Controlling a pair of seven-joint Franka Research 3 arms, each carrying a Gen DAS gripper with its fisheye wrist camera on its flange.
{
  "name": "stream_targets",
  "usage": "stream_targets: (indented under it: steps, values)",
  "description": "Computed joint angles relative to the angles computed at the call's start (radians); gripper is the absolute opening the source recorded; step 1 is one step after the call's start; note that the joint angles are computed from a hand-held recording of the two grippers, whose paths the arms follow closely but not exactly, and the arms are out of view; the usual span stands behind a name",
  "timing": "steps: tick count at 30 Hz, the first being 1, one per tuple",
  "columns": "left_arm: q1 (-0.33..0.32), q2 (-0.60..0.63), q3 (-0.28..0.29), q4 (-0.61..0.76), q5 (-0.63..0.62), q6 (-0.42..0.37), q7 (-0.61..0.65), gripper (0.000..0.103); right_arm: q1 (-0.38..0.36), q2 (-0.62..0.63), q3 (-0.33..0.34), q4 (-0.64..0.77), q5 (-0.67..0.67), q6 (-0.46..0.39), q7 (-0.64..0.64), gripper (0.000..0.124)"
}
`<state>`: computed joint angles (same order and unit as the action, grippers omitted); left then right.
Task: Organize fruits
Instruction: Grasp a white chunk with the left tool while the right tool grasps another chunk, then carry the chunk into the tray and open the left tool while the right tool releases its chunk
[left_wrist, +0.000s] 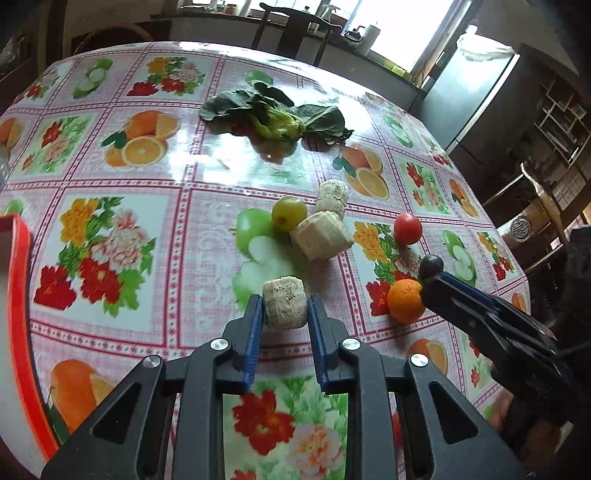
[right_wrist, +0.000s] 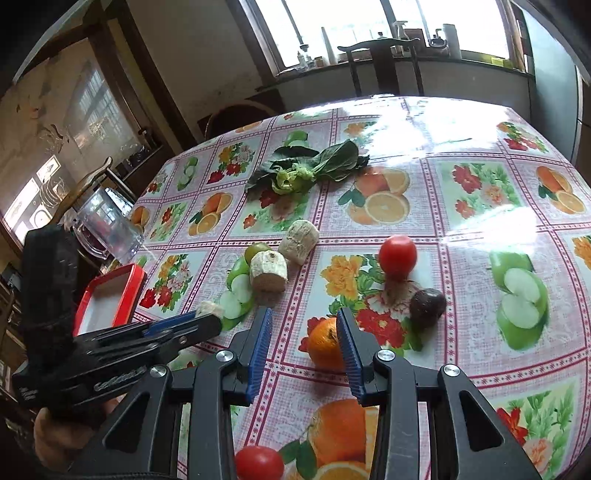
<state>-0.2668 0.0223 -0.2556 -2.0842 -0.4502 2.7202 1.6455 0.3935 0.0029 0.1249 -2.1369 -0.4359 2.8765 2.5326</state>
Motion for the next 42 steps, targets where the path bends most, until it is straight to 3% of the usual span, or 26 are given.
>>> stream_targets:
  steps: [5,11,15,26,42]
  values:
    - [-0.012,-0.11,0.038,-0.107,-0.134,0.001,0.086,0.022,0.046,0.127,-0.024,0.161,-0.08,-0.072,-0.002,0.039]
    - [-0.05,-0.202,0.087,-0.187,-0.17,-0.003,0.114,0.022,0.125,0.255,-0.071,0.349,-0.037,-0.23,-0.101,0.038]
    - [-0.07,-0.239,0.117,-0.218,-0.179,-0.003,0.116,0.022,0.169,0.259,-0.103,0.369,-0.085,-0.28,-0.089,0.034]
    - [-0.122,-0.341,0.175,-0.303,-0.181,0.024,0.147,0.022,0.164,0.09,-0.041,0.158,-0.089,-0.1,0.012,0.034]
    - [-0.133,-0.559,0.247,-0.49,0.001,0.081,0.01,0.022,0.181,0.038,0.058,0.114,-0.136,-0.044,0.102,0.034]
